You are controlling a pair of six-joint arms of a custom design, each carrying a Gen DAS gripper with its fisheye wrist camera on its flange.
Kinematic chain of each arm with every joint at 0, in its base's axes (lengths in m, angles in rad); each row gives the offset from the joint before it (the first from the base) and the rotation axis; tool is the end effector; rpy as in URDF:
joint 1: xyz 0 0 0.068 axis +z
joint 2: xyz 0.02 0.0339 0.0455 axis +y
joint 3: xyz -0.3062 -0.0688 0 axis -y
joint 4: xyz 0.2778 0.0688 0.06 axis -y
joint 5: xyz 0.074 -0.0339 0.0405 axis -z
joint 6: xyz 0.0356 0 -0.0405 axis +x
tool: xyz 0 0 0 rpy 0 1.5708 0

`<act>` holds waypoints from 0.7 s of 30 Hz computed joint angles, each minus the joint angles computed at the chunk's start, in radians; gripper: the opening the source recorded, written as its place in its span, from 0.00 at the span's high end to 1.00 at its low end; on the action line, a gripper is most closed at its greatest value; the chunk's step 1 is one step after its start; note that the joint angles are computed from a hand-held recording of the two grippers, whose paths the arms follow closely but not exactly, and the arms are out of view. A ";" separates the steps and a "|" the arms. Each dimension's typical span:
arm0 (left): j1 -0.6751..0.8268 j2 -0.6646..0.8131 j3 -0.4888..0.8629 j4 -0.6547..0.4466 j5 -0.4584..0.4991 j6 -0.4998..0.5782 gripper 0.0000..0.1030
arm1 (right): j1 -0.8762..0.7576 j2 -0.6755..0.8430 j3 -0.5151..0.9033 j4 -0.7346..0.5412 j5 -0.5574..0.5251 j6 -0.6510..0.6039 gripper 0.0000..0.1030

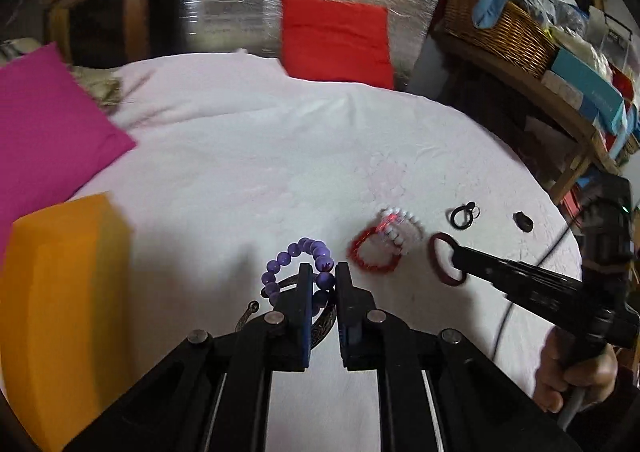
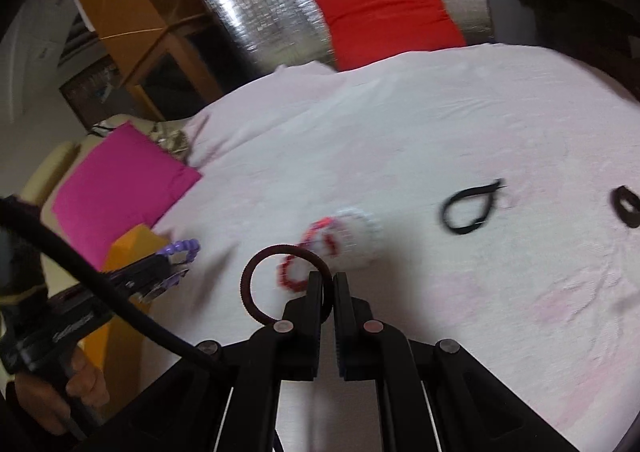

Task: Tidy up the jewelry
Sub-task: 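Carry both items to the orange box while the right tool drops the ring inside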

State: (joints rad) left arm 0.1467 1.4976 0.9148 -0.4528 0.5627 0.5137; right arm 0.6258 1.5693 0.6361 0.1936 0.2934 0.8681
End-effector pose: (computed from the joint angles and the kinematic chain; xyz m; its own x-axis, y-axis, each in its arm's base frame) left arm 0.3151 0.0274 0.2265 -0.6696 0.3212 -0.6697 0.5449 0.8252 -0.1490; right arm 0.2597 0.1750 0.1594 -0.6488 0.4324 -0.6262 0.1664 0.8836 0.4378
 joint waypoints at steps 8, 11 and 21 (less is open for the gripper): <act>0.271 -0.163 -0.028 -0.088 0.009 0.153 0.89 | 0.137 0.174 0.235 0.050 -0.091 -0.015 0.94; 0.379 -0.153 0.002 -0.097 0.020 0.204 0.89 | 0.177 0.254 0.343 0.053 -0.119 -0.048 0.94; 0.578 0.046 0.089 -0.042 -0.011 0.244 0.89 | 0.269 0.534 0.765 -0.105 -0.174 -0.117 0.94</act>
